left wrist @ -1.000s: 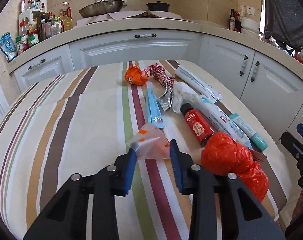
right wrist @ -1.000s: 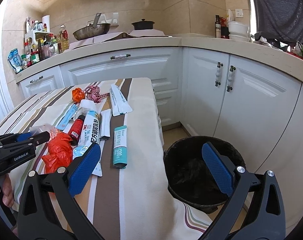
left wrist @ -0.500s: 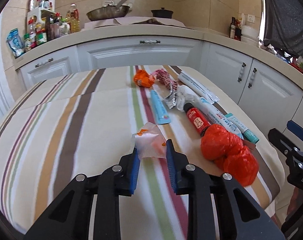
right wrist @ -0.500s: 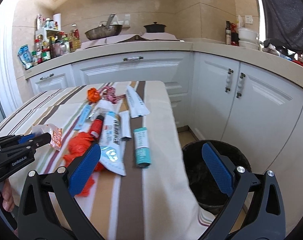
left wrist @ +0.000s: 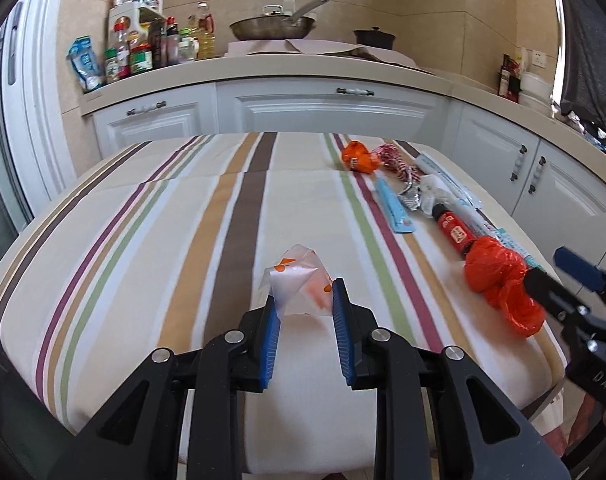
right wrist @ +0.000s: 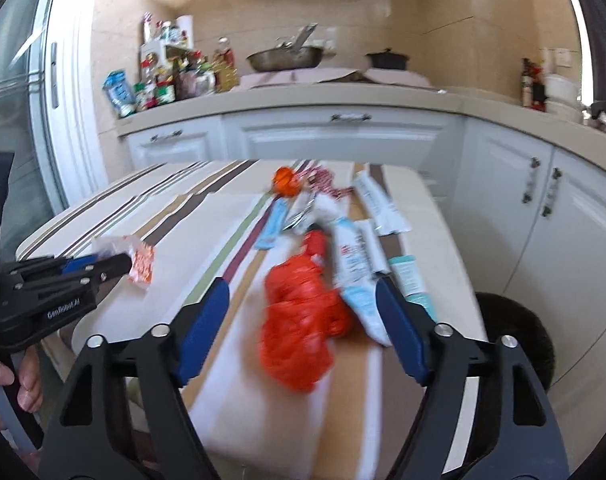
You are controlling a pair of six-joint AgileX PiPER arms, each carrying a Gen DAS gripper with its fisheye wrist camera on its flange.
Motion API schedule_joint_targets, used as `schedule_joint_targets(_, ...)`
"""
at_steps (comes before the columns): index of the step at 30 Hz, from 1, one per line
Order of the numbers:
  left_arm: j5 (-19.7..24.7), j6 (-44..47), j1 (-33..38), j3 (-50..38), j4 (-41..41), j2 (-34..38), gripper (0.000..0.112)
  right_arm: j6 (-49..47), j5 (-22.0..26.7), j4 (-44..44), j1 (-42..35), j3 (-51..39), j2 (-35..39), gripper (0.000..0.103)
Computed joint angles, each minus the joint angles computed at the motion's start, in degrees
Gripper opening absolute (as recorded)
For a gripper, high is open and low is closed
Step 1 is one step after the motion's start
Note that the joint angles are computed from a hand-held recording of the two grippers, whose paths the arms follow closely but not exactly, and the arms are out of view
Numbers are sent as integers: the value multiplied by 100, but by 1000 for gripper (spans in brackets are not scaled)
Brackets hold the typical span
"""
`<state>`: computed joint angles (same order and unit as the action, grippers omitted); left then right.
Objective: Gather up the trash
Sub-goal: 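Grasp the red plastic bag with the right tool, then carry both held bags over the black trash bin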
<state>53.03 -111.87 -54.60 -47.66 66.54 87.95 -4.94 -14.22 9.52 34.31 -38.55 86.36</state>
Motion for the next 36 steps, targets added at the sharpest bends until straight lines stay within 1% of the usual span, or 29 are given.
schedule_joint_targets(1, 20, -38, -5, 31, 4, -22, 26, 113, 7, -128, 24, -13, 33, 64)
schedule_joint_targets(2, 22, -67, -1, 53, 8, -34, 26, 227, 31, -241, 34, -33, 65, 63)
schedule_joint_targets(3, 29, -111, -9, 92, 18, -59, 26, 248, 54, -253, 40, -50, 86, 62)
schedule_joint_targets(5, 75, -176, -60, 129, 12, -75, 26, -5, 72, 39, 79, -82, 147, 59)
schedule_joint_targets(7, 110, -239, -91, 167, 17, -101, 26, 255, 77, -195, 48, -72, 189, 54)
schedule_joint_targets(8, 125, -265, -111, 187, 19, -111, 26, 209, 78, -115, 58, -51, 191, 51)
schedule_joint_targets(10, 147, -279, -139, 198, 7, -120, 26, 402, 102, -328, 2, -85, 296, 38)
schedule_joint_targets(11, 141, -285, -137, 202, 9, -124, 26, 286, 95, -214, 4, -91, 331, 35)
schedule_joint_targets(13, 144, -295, -155, 193, -10, -126, 26, 287, -9, -230, -6, -39, 352, 21)
schedule_joint_targets(15, 182, -318, -176, 191, -10, -124, 26, 253, -68, -199, -19, -11, 341, 18)
schedule_joint_targets(17, 221, -366, -219, 193, -16, -120, 26, 447, -164, -418, -39, 59, 288, 16)
schedule_joint_targets(18, 233, -386, -237, 199, -13, -132, 26, 299, -208, -293, -8, 100, 231, 16)
schedule_joint_targets(21, 330, -458, -325, 199, 28, -160, 26, 147, -309, -194, 33, 192, 76, 15)
schedule_joint_targets(24, 425, -467, -402, 150, 92, -193, 26, -282, -405, 165, 103, 298, -183, 15)
schedule_joint_targets(27, 450, -425, -448, 66, 147, -209, 26, -166, -404, 54, 13, 359, -423, 15)
schedule_joint_targets(32, 339, -285, -450, -199, 301, -120, 26, -219, -379, 111, -346, 453, -822, 15)
schedule_joint_targets(36, 70, -97, -376, -540, 453, 63, 26, -323, -333, 226, -790, 528, -1013, 15)
